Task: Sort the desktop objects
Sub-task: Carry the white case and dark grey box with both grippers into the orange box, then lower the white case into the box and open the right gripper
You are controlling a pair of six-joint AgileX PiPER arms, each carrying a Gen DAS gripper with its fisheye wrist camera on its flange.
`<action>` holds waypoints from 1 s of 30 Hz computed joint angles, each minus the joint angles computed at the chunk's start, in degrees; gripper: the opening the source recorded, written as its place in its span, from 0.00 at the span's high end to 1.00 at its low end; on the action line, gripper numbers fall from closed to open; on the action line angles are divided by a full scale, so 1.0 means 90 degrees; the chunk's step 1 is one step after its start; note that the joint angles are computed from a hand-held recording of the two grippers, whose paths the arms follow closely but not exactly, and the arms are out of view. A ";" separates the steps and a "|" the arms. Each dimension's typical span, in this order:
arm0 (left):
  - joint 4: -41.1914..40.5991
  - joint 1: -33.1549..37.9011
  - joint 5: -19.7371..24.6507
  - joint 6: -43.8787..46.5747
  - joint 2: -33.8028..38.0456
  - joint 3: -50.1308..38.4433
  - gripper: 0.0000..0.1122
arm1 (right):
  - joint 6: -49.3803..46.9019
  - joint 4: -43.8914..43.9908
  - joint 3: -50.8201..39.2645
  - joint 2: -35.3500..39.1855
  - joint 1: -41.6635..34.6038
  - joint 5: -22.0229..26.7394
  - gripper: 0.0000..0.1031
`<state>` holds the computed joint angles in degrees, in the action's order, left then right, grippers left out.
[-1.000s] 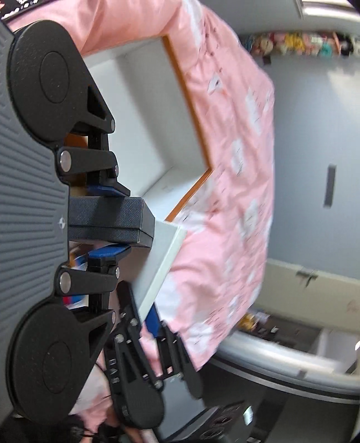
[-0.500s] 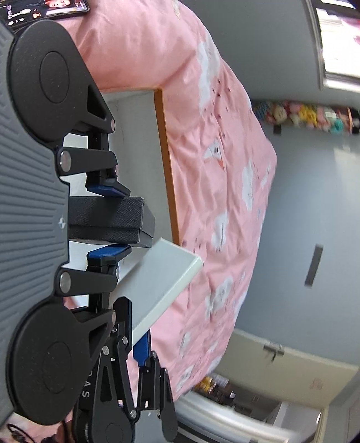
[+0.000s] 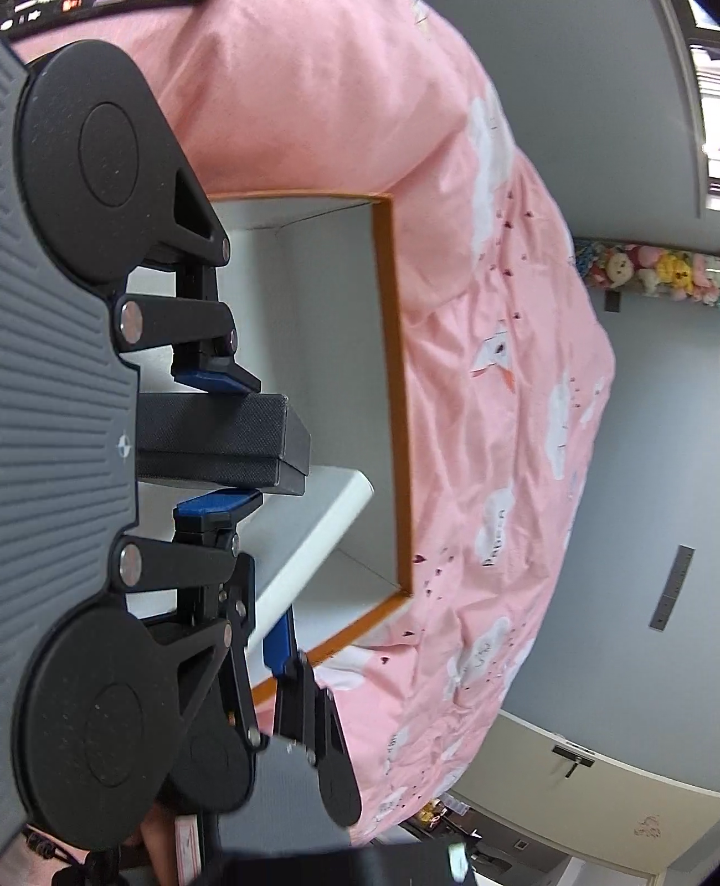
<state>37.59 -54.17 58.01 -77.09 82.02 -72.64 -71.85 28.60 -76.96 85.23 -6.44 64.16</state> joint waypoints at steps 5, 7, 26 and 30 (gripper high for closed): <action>-0.0115 0.0105 -0.0175 -0.0030 0.0033 0.0196 0.63 | 0.0137 -0.0567 0.0359 0.0090 0.0391 -0.0683 0.70; -0.0174 0.0152 -0.0232 -0.0012 0.0043 0.0239 0.63 | 0.0140 -0.0806 0.0548 0.0066 0.0521 -0.1022 0.70; -0.0432 0.0430 -0.0505 0.0049 0.0031 0.0455 0.63 | -0.0097 -0.1376 0.0613 0.0168 0.0559 -0.0877 0.63; -0.0510 0.0488 -0.0573 0.0074 0.0056 0.0483 0.63 | 0.0034 -0.1091 -0.0091 0.0418 0.0286 0.0245 0.62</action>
<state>33.00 -49.78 52.86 -76.42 82.53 -68.29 -71.54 18.78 -77.77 88.99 -3.86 66.36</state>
